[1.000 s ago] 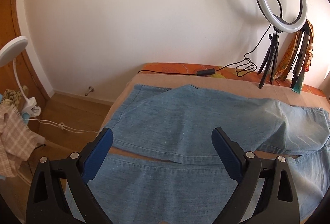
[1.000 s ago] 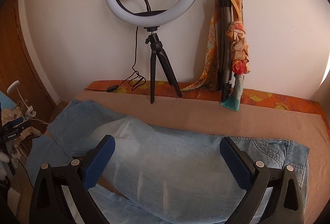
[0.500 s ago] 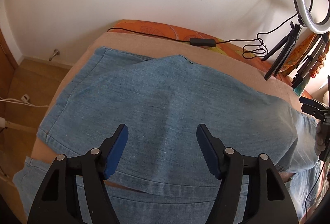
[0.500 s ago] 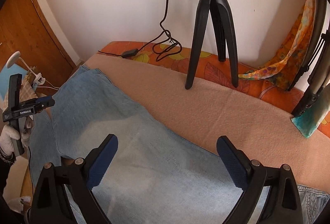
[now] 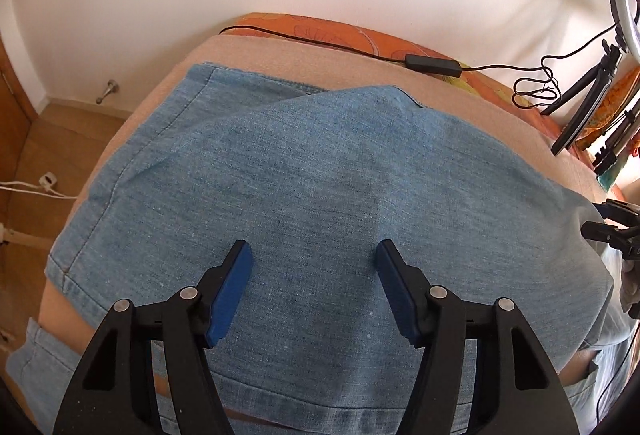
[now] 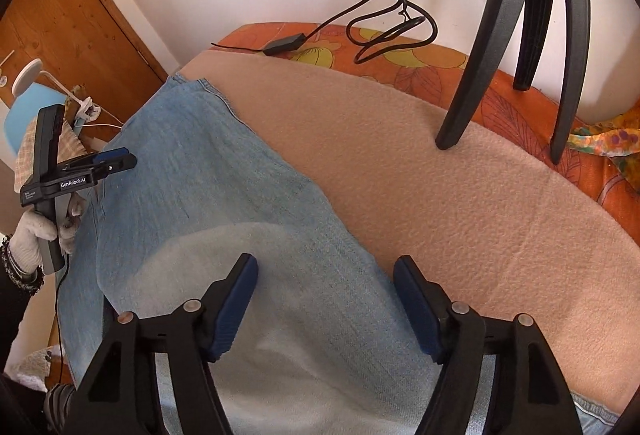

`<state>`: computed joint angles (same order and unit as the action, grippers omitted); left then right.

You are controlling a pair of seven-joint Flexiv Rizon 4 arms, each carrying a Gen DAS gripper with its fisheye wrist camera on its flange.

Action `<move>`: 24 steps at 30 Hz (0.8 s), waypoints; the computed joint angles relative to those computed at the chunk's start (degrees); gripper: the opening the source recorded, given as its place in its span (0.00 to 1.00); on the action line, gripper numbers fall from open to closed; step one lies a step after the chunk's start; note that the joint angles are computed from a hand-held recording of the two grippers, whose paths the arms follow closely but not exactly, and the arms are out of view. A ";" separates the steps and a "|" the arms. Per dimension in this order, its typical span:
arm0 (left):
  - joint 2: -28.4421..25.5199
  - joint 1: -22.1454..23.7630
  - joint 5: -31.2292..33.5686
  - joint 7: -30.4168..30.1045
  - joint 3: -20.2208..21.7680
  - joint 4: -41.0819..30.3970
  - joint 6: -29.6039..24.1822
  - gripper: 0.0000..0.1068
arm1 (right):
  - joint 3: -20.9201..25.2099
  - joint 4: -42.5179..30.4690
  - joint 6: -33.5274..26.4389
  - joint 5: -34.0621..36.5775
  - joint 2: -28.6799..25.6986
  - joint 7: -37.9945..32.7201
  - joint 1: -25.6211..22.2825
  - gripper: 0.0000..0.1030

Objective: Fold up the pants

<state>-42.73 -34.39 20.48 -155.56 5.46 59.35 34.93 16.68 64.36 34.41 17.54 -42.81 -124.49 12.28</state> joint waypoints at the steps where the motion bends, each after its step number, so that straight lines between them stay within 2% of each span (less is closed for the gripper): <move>1: 0.05 0.10 -0.03 -0.15 0.00 0.13 0.32 0.59 | 0.07 -0.44 -0.93 0.16 -0.08 0.51 -0.12 0.44; 3: 0.30 0.23 -0.01 -0.40 0.01 0.68 1.05 0.59 | 0.10 -0.38 -1.42 0.35 0.34 0.50 -0.38 0.20; 6: 0.68 0.60 -0.23 -0.69 -0.16 1.67 2.66 0.64 | -0.32 1.31 0.30 0.36 2.10 1.14 -0.19 0.06; 12: 1.05 1.38 -1.57 -2.33 -0.32 3.79 7.73 0.77 | 1.11 7.61 5.83 2.47 8.73 -1.73 -1.32 0.02; 18: 2.31 2.07 -3.19 -5.56 -0.18 7.30 13.31 0.79 | 2.96 19.52 13.28 6.80 19.28 -10.02 -3.01 0.01; 22: 4.74 2.39 -5.04 -11.77 0.51 12.20 19.55 0.79 | 2.65 25.21 14.57 9.34 23.79 -13.70 -2.93 0.01; 24: 5.54 1.87 -4.87 -13.75 1.31 12.68 19.69 0.79 | 2.53 27.50 14.71 10.77 25.33 -15.52 -2.73 0.01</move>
